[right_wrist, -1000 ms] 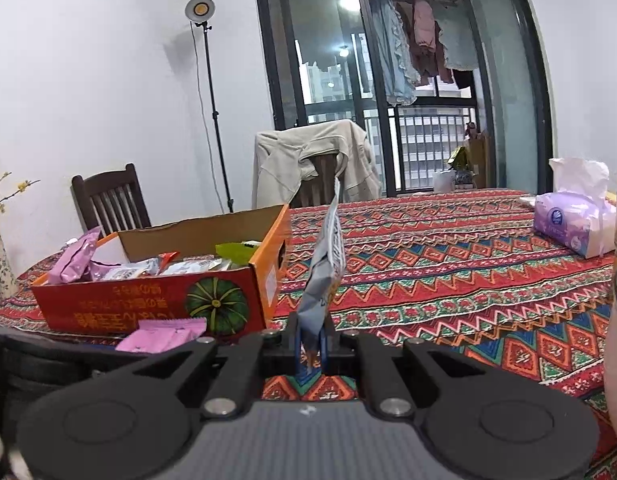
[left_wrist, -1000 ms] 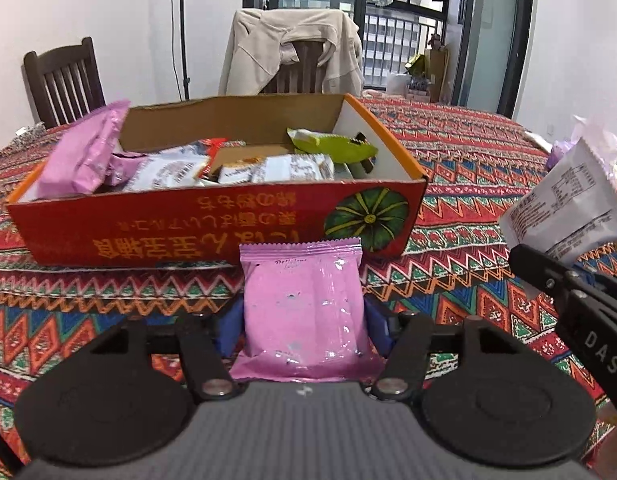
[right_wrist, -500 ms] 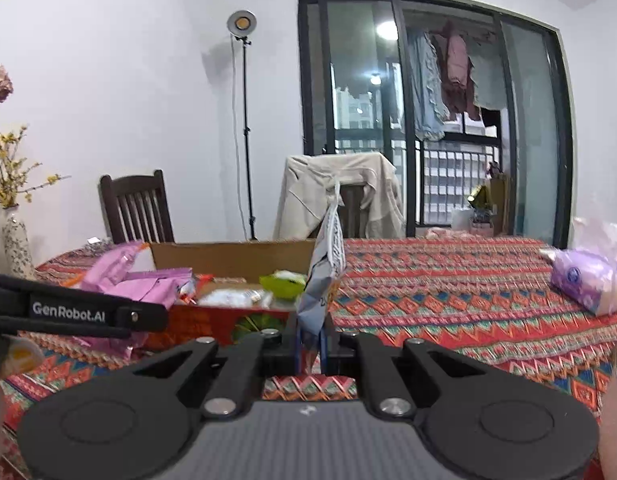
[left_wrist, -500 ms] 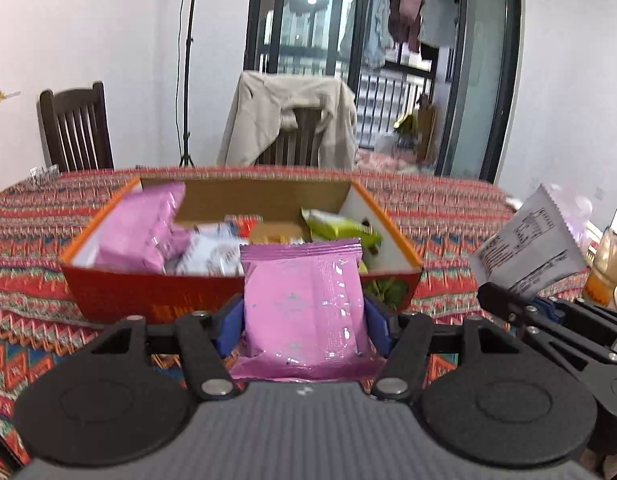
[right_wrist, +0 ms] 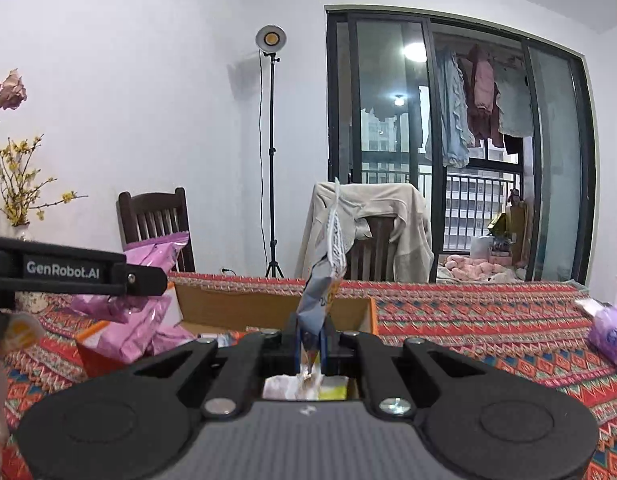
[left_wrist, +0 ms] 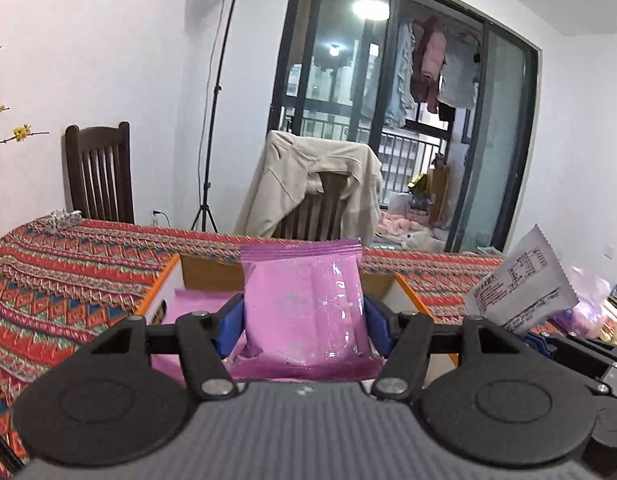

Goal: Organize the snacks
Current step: 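Carry both packets over the cardboard box and open both grippers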

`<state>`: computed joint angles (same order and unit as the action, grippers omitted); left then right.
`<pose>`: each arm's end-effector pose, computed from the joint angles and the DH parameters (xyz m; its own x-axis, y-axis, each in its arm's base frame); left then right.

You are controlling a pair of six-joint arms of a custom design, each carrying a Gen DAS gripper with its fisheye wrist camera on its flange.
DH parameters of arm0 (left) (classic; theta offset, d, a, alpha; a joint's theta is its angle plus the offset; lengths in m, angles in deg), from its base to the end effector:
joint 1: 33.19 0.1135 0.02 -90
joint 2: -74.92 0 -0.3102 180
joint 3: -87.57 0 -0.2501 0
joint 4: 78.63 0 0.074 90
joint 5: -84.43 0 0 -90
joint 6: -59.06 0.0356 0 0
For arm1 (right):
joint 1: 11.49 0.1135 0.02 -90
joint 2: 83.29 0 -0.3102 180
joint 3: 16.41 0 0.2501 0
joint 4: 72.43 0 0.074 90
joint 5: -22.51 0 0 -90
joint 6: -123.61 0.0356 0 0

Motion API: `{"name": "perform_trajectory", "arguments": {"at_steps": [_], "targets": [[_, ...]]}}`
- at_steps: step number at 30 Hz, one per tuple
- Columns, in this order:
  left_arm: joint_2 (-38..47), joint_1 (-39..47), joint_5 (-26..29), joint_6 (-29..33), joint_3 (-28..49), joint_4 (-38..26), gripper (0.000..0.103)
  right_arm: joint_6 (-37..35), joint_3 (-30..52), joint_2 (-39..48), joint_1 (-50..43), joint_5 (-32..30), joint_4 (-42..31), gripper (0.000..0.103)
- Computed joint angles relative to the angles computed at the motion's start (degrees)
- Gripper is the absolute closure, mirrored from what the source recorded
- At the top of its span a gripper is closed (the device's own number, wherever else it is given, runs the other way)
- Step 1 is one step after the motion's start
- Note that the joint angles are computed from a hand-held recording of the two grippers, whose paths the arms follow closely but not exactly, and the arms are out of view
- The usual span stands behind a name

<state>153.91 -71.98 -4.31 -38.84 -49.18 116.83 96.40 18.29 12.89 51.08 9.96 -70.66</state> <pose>0.2073 -0.1676 0.2339 -0.3559 0.1097 -0.9281 0.5992 0.7889 -0.1365 0.1294 0.1740 0.1316 -0.1517 0.1272 -0.9802 0.3693 0.9272 0.0632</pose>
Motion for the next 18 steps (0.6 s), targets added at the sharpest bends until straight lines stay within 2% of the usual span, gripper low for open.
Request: {"name": "perform_trajectory", "arguments": {"at_steps": [3,6,8,14,18], "targets": [[3.1,2.3,1.7,-0.4,2.5,0.8,0.04,-14.6,-1.8,1.0,-4.3,-2.8,17.0,0.095],[7.0,3.7,1.7,-0.6,4.3,3.2,0.04,-23.3,-1.5,3.5,-8.9,-6.6,27.9,0.095],[9.3,4.8,2.3,-0.6,5.7,3.7,0.04,-26.6,-0.5,5.5,-12.1,-9.8,31.8,0.095],[15.7,7.2,3.0,-0.1,9.3,5.3,0.04,-32.2,3.3,10.2,-19.2,-18.1,36.3,0.095],[18.7,7.4,2.1,0.0,9.8,7.7,0.04,-33.6,4.5,13.2,-21.6,-20.6,39.1,0.095]]}}
